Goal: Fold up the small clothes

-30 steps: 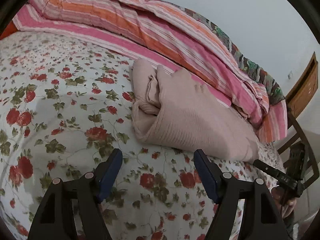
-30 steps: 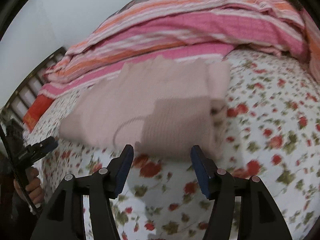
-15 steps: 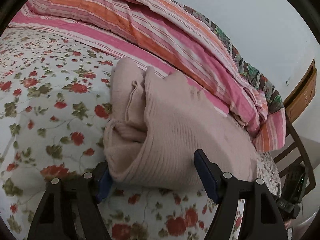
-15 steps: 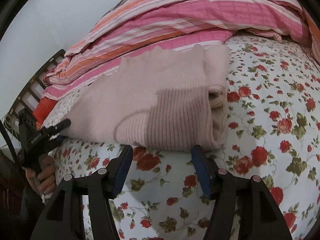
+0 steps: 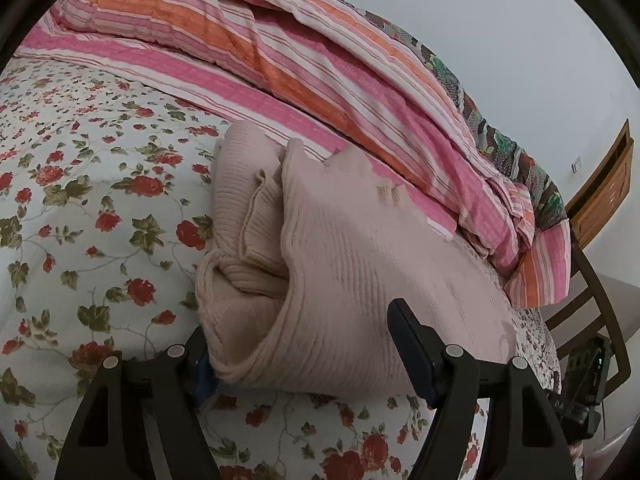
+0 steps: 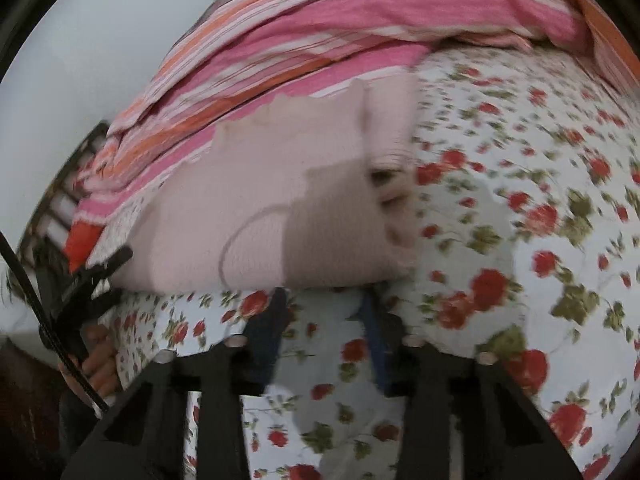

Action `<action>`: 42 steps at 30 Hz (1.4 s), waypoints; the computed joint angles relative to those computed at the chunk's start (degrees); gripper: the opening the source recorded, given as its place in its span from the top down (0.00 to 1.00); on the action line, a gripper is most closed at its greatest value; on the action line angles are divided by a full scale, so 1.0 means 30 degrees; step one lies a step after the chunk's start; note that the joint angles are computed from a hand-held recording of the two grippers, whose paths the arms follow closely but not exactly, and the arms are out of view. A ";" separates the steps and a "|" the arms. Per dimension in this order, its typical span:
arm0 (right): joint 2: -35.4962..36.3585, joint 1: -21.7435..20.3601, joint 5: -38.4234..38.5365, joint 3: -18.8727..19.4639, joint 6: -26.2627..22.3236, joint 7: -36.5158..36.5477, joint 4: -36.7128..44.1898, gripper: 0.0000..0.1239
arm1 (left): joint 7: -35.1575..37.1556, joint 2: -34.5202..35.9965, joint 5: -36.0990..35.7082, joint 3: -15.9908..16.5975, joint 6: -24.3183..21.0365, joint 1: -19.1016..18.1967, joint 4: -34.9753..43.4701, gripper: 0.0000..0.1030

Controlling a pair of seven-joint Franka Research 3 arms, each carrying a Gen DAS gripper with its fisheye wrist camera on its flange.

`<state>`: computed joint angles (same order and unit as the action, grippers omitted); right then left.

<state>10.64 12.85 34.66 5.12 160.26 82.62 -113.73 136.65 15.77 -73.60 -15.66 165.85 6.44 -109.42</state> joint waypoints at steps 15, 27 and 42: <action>0.2620 0.0200 -0.0563 0.0100 0.2723 0.1539 0.2426 0.55 | -0.0684 0.0646 -0.0144 -0.0168 -0.0041 -0.0013 0.0792 0.56; 0.2051 -0.2454 0.6652 0.3337 0.3866 -0.4366 0.1704 0.93 | 0.1302 -0.0143 -0.3515 -0.0028 -0.1110 0.0387 0.0127 0.88; -0.4274 0.0954 0.8096 0.0612 0.3118 -0.6290 -0.4790 0.93 | 0.3371 -0.6355 -0.6259 0.2733 -0.2687 -0.1865 -0.6985 0.90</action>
